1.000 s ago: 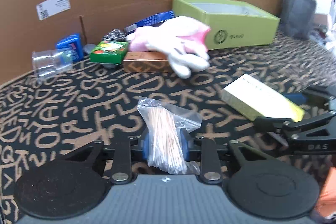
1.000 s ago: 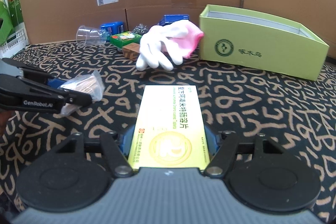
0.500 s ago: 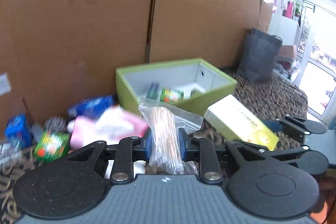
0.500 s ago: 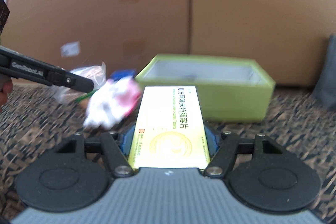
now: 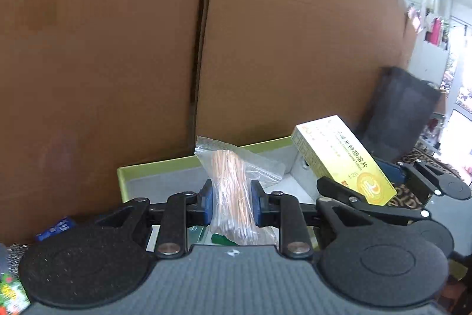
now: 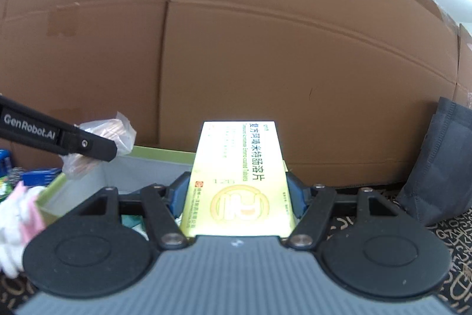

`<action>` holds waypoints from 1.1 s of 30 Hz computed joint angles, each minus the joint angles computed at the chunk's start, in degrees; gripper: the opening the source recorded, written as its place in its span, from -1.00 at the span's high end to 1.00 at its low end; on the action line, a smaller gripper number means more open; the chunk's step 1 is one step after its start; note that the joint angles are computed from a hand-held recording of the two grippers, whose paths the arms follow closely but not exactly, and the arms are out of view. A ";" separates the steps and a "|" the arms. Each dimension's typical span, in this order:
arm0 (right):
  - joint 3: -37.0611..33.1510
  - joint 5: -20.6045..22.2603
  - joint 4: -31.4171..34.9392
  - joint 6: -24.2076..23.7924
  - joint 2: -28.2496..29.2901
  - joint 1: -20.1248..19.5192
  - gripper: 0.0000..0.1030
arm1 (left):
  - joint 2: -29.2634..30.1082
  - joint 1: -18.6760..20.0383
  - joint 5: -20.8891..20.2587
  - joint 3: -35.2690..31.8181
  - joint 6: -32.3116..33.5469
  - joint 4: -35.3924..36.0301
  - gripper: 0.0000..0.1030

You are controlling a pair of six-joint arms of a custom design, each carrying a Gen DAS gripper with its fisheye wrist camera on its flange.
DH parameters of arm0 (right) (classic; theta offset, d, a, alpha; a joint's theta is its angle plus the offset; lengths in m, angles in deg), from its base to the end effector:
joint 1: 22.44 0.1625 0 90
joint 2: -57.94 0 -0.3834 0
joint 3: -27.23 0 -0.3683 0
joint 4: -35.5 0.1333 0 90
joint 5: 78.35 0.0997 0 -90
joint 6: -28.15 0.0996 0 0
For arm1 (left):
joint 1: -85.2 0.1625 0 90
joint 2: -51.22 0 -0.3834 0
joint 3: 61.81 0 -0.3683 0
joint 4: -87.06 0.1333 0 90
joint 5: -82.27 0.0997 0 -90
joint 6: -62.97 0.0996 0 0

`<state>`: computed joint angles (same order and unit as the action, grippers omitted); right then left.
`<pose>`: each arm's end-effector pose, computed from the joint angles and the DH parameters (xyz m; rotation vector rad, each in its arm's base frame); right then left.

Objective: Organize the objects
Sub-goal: 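Carry the bag and yellow box into the shoebox and open both tools, then grasp another green printed box with the left tool while the right tool grasps the copper box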

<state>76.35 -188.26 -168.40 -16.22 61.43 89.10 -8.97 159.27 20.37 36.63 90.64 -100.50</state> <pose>0.3628 -0.6484 -0.1110 1.0564 -2.0717 1.2629 0.0069 -0.6325 0.3080 0.5462 2.2422 -1.2355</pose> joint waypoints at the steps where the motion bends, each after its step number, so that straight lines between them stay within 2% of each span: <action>1: -2.60 -0.32 1.50 -0.12 1.20 -0.27 -0.27 | 1.13 0.28 0.25 -1.53 -0.68 1.04 0.51; 5: -9.14 -0.22 6.90 0.97 4.08 -1.34 -0.27 | 4.58 1.12 1.22 -5.94 -1.77 3.70 0.51; 8: -12.74 0.15 8.85 0.06 6.02 -1.89 -0.28 | 6.24 1.62 0.67 -7.39 -0.92 3.12 0.47; 9: -13.78 0.21 9.84 -0.81 6.54 -2.05 -0.30 | 6.63 1.87 -0.13 -7.40 -0.35 2.01 0.16; 10: -13.85 0.46 10.97 -1.67 6.48 -2.25 -0.51 | 6.59 2.22 -0.96 -7.11 -0.02 1.34 -0.17; 11: -13.50 0.58 10.76 -2.23 6.40 -2.35 -0.66 | 6.46 2.16 -0.22 -6.64 -0.33 0.70 -0.75; 12: -12.45 1.15 9.20 -2.94 6.14 -2.48 -0.88 | 6.50 1.99 0.83 -5.69 -0.19 -2.02 -0.85; 13: -9.38 2.29 6.51 -3.84 4.80 -2.73 -0.96 | 6.42 2.10 0.33 -4.36 0.85 -5.78 -0.85; 15: -5.61 3.14 3.04 -4.68 3.32 -2.76 -1.00 | 5.03 2.35 -0.98 -1.97 2.73 -7.71 -0.85; 20: 4.91 4.51 -4.24 -3.25 -0.60 -2.01 -1.00 | 0.62 1.60 0.81 4.96 1.77 -11.44 -0.85; 24: 14.77 6.09 -9.15 -1.56 -4.63 -1.17 -1.00 | -5.58 0.30 1.53 14.72 0.78 -16.36 -0.85; 29: 25.11 7.43 -11.33 2.94 -7.85 0.53 -1.00 | -13.67 0.15 3.82 26.16 -0.78 -23.18 -0.85; 33: 30.22 9.14 -10.19 5.97 -7.95 1.84 -1.00 | -18.53 1.48 8.54 32.54 -4.32 -25.25 -0.85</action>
